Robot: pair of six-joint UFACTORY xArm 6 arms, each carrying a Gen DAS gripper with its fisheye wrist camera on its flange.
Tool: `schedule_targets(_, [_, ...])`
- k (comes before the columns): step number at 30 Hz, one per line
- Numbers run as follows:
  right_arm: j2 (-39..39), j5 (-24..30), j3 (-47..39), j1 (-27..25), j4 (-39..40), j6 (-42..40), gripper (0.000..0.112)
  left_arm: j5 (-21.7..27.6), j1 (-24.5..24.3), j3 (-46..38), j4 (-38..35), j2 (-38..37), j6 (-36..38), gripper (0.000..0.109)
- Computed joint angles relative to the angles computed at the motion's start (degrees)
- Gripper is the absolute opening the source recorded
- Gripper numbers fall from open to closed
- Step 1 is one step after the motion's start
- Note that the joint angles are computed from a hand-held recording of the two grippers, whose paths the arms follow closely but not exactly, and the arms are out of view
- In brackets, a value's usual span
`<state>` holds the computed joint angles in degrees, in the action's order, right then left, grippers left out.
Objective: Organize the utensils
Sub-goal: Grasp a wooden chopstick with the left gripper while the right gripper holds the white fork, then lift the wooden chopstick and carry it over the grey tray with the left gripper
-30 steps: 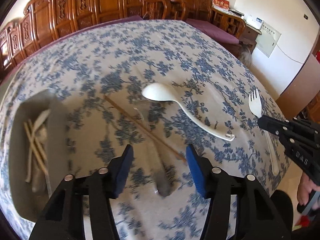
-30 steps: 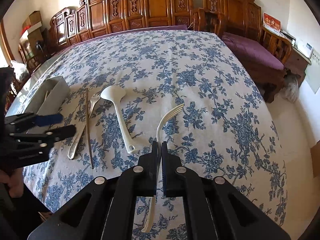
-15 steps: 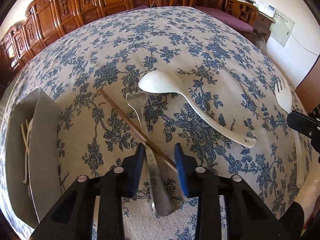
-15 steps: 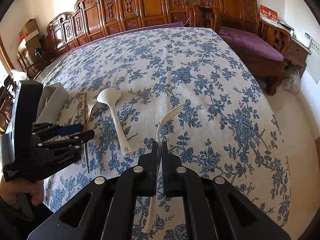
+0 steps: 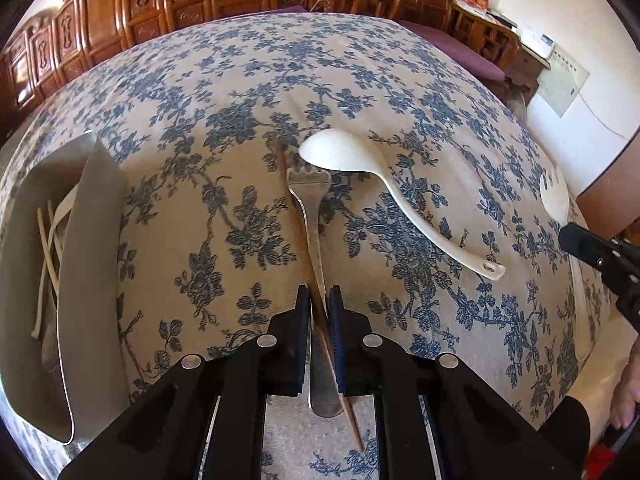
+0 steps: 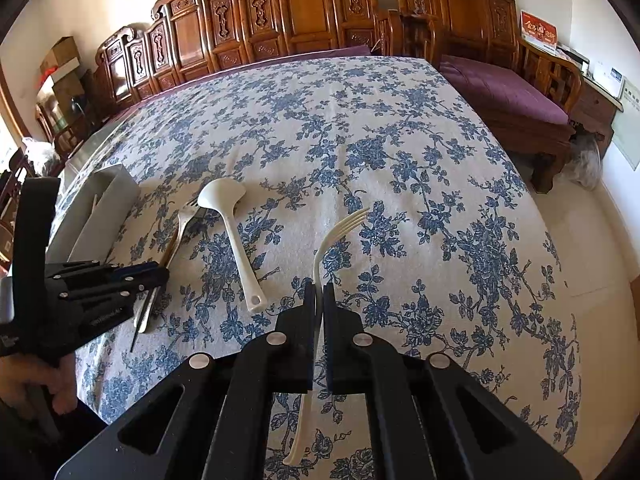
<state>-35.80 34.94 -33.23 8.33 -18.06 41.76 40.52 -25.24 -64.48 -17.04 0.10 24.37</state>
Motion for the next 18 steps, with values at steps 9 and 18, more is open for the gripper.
schedule_targets(9, [0.4,0.1,-0.2,0.6,-0.3,0.1,0.005,2.7,2.2,-1.8,-2.2,1.0,1.3,0.009])
schedule_targets(18, [0.6,0.1,-0.3,0.9,-0.2,0.1,0.005,2.6,3.6,-3.0,-3.3,1.8,1.6,0.009])
